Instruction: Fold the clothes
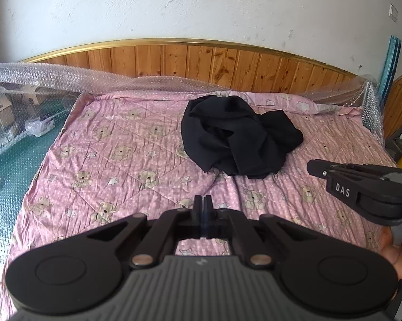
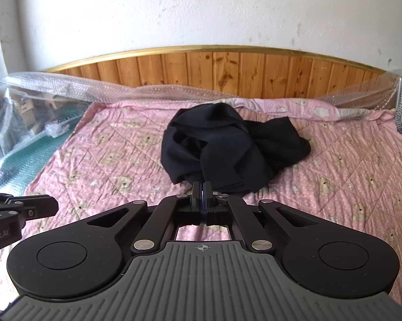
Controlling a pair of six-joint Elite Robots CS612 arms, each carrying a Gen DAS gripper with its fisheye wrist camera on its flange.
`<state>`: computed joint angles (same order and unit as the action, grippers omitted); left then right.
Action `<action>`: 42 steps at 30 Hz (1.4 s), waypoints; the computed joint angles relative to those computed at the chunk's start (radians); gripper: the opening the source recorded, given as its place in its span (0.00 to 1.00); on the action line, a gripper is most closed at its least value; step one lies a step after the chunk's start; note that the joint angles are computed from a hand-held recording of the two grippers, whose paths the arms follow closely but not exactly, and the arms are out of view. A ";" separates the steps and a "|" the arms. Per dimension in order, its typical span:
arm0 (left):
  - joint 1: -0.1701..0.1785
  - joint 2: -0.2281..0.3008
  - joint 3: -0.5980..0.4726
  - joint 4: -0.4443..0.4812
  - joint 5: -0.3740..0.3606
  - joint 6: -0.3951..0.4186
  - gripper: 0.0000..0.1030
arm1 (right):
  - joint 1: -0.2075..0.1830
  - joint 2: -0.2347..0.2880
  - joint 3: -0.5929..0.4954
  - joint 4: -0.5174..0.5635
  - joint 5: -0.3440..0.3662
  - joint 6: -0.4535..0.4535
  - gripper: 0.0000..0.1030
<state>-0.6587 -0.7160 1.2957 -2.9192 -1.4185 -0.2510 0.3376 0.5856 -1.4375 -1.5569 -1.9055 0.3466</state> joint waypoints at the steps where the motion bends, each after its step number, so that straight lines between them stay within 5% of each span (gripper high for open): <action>1: 0.001 0.005 -0.010 0.010 0.004 -0.007 0.00 | -0.002 -0.003 0.009 0.002 0.000 -0.001 0.00; 4: 0.003 0.021 -0.042 0.041 0.015 -0.029 0.00 | -0.008 -0.009 0.035 -0.002 -0.011 -0.019 0.03; 6: 0.008 0.034 -0.070 0.079 0.010 -0.046 0.00 | -0.014 -0.013 0.055 -0.004 -0.015 -0.031 0.16; 7: 0.011 0.043 -0.090 0.104 0.005 -0.055 0.02 | -0.018 -0.015 0.065 -0.007 -0.015 -0.036 0.37; 8: 0.012 0.053 -0.111 0.126 0.004 -0.065 0.10 | -0.024 -0.015 0.075 -0.013 -0.009 -0.041 0.63; 9: 0.012 0.064 -0.130 0.142 0.012 -0.082 0.19 | -0.030 -0.015 0.083 -0.018 -0.002 -0.045 0.73; 10: 0.012 0.074 -0.149 0.157 0.020 -0.100 0.52 | -0.035 -0.015 0.091 -0.025 0.003 -0.049 0.84; 11: 0.011 0.084 -0.167 0.165 0.032 -0.118 0.82 | -0.041 -0.015 0.100 -0.031 0.010 -0.052 0.85; 12: 0.011 0.095 -0.181 0.162 0.043 -0.129 0.88 | -0.048 -0.019 0.113 -0.025 0.026 -0.051 0.85; 26: 0.015 0.304 -0.575 0.568 0.055 -0.261 0.90 | -0.153 -0.094 0.405 -0.162 0.163 -0.147 0.91; 28: 0.014 0.329 -0.622 0.630 0.060 -0.264 0.90 | -0.166 -0.123 0.495 -0.197 0.198 -0.182 0.90; 30: 0.012 0.350 -0.662 0.687 0.064 -0.267 0.90 | -0.180 -0.157 0.591 -0.220 0.249 -0.219 0.75; 31: 0.011 0.358 -0.677 0.708 0.067 -0.267 0.90 | -0.187 -0.176 0.641 -0.231 0.275 -0.236 0.50; 32: 0.010 0.366 -0.692 0.727 0.072 -0.270 0.90 | -0.195 -0.192 0.665 -0.233 0.316 -0.238 0.33; 33: 0.010 0.371 -0.704 0.739 0.079 -0.272 0.90 | -0.203 -0.209 0.691 -0.235 0.357 -0.241 0.27; 34: 0.011 0.376 -0.715 0.747 0.087 -0.277 0.90 | -0.212 -0.217 0.702 -0.248 0.407 -0.238 0.07; 38: 0.019 0.412 -0.790 0.786 0.090 -0.310 0.90 | -0.285 -0.144 0.480 -0.485 0.676 0.021 0.01; 40: 0.021 0.438 -0.839 0.800 0.088 -0.306 0.90 | -0.312 -0.097 0.339 -0.561 0.640 0.101 0.01; 42: 0.020 0.466 -0.891 0.811 0.078 -0.291 0.90 | -0.330 -0.052 0.203 -0.554 0.509 0.106 0.01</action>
<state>-0.6385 -0.2499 0.4050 -2.1085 -1.3405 -0.5418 0.0073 0.5340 -1.2340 -2.1107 -1.3966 0.4531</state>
